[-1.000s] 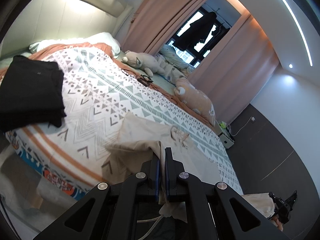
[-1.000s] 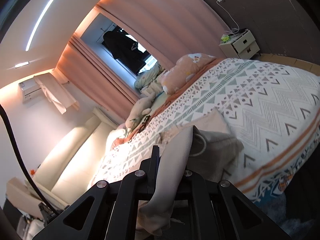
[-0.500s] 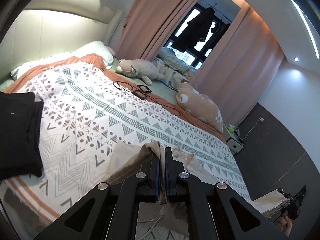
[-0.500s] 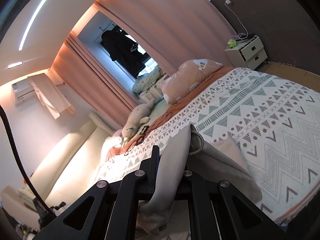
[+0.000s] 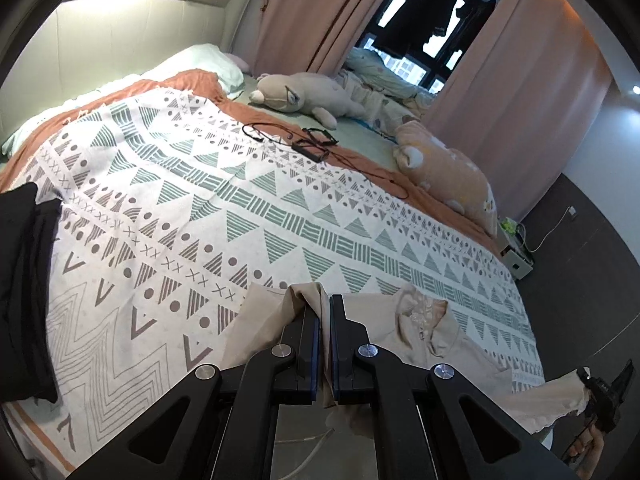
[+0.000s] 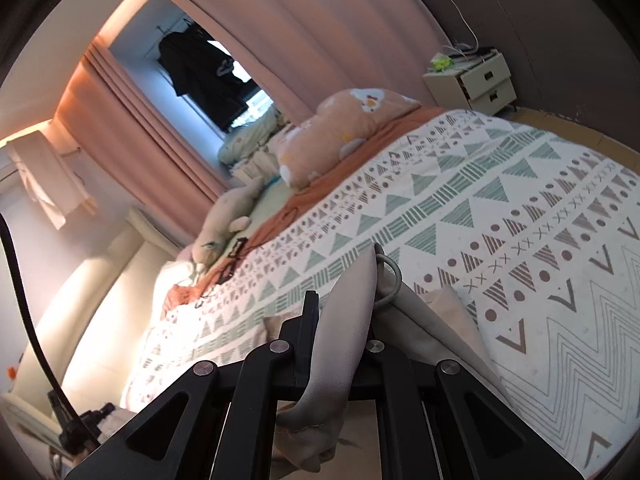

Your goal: Fold large clothes

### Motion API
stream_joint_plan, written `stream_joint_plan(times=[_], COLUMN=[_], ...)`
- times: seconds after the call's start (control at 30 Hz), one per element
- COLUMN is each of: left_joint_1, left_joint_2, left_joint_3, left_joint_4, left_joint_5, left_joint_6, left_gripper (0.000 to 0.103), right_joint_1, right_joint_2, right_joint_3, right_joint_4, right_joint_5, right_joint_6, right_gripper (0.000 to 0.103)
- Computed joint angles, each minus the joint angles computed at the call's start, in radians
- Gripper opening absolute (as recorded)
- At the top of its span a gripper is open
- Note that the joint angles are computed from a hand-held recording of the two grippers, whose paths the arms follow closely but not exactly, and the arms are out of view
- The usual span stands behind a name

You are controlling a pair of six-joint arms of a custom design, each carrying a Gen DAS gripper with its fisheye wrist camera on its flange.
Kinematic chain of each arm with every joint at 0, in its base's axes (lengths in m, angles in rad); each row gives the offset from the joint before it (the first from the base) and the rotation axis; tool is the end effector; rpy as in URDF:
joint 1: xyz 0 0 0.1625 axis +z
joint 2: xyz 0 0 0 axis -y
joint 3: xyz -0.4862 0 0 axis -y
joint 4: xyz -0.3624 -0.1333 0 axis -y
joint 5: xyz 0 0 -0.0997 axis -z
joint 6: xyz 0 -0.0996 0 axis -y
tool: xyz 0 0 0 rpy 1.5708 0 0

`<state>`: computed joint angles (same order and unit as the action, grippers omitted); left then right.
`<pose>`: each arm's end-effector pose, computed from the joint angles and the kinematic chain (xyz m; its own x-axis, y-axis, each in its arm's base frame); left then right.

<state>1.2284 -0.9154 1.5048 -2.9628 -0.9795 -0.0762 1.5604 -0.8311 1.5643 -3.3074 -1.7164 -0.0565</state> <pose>-0.0660 -0.7476 0.3608 -0.9317 -0.1484 -0.3315 0.1628 0.6451 -0.7466 0.1112 -0.7349 0.3102 -0.9868 0.1021 0.1255 -0.0502 0.5440 -0.8376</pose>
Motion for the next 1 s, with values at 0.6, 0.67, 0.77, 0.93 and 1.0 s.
stream_joint_plan(times=[0.6,0.67,0.77,0.93,1.0], left_joint_1=[0.084,0.08,0.076,0.074,0.074], left_joint_2=[0.167,0.152,0.125,0.067,0.043], left_joint_3=[-0.225,-0.198,-0.142,-0.024,0.023], left_joint_4=[0.14,0.132,0.094,0.016,-0.014], left_joint_5=[-0.036,-0.027,-0.012,0.007,0.013], left_joint_6=[-0.045,-0.043,-0.035,-0.034,-0.039], left_gripper=[0.074,0.074,0.074,0.074,0.074], right_joint_1=[-0.056,-0.05,-0.034,0.0,0.019], right_joint_2=[0.108,0.105,0.106,0.125,0.139], right_joint_3=[-0.134,-0.123,-0.108,-0.111,-0.116], right_joint_4=[0.1,0.107,0.109,0.167,0.185], right_joint_5=[-0.031,-0.052,-0.089,-0.121,-0.133], right_joint_6=[0.047,0.039,0.009,-0.025,-0.049], right_gripper=[0.08,0.08,0.08,0.08,0.079])
